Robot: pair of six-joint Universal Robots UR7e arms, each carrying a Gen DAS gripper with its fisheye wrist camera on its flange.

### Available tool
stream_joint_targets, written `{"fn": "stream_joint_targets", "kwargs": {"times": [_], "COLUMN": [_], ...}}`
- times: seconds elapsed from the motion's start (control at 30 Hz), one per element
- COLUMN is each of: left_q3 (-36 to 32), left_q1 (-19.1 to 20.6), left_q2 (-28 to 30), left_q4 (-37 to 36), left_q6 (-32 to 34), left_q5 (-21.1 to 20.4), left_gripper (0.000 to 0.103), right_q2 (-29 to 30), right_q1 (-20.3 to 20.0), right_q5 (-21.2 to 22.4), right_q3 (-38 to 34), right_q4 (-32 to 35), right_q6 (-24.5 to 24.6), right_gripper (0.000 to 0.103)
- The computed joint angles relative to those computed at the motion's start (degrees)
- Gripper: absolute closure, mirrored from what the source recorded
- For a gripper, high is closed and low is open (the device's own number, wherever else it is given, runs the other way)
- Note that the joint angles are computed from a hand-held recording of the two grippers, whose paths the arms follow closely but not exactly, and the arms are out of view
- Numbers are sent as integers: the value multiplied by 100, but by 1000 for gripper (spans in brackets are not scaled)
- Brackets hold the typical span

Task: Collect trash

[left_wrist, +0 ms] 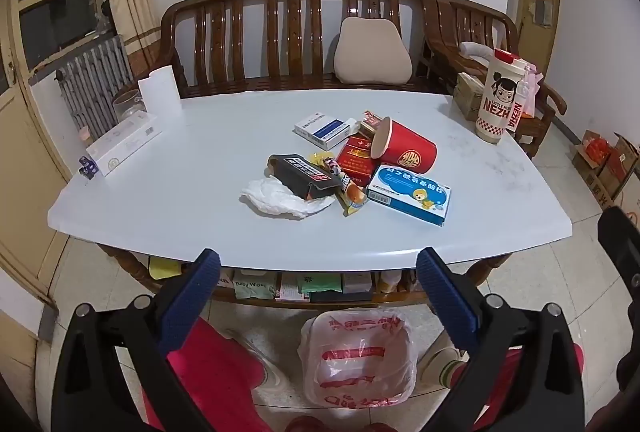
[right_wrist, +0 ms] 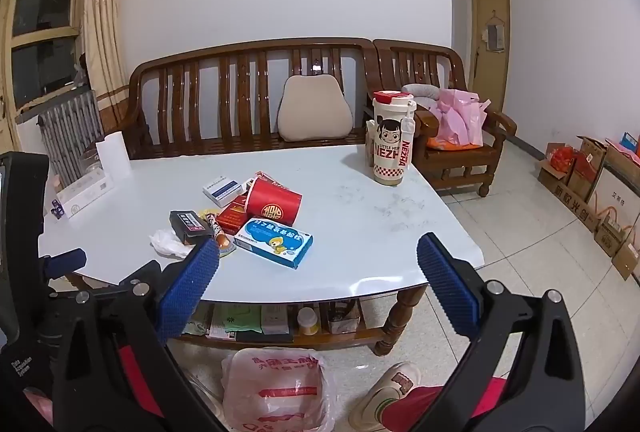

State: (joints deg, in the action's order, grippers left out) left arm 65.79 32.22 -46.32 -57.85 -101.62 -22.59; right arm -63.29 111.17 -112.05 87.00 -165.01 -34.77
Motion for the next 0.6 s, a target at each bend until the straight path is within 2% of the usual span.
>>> {"fn": "stream_joint_targets", "kwargs": {"times": [0.13,0.3,0.6], "left_q3": [-93,221,131], "left_q1": [20,4,3], "left_q2": [66,-137,-102], "left_q4": [8,-334,-162], "left_q6": [68,45,-13], "left_q5": [-26,8,-12], "left_gripper": [7,7,7], "right_q2": [2,41,80], "right_q1": [6,11,-11], "right_q5": [29,39,48], "right_q3": [18,-9,-9], "right_q4": [-56,-34,-76], "right_q6": [-76,-57,-128], "right_gripper": [6,6,6]}}
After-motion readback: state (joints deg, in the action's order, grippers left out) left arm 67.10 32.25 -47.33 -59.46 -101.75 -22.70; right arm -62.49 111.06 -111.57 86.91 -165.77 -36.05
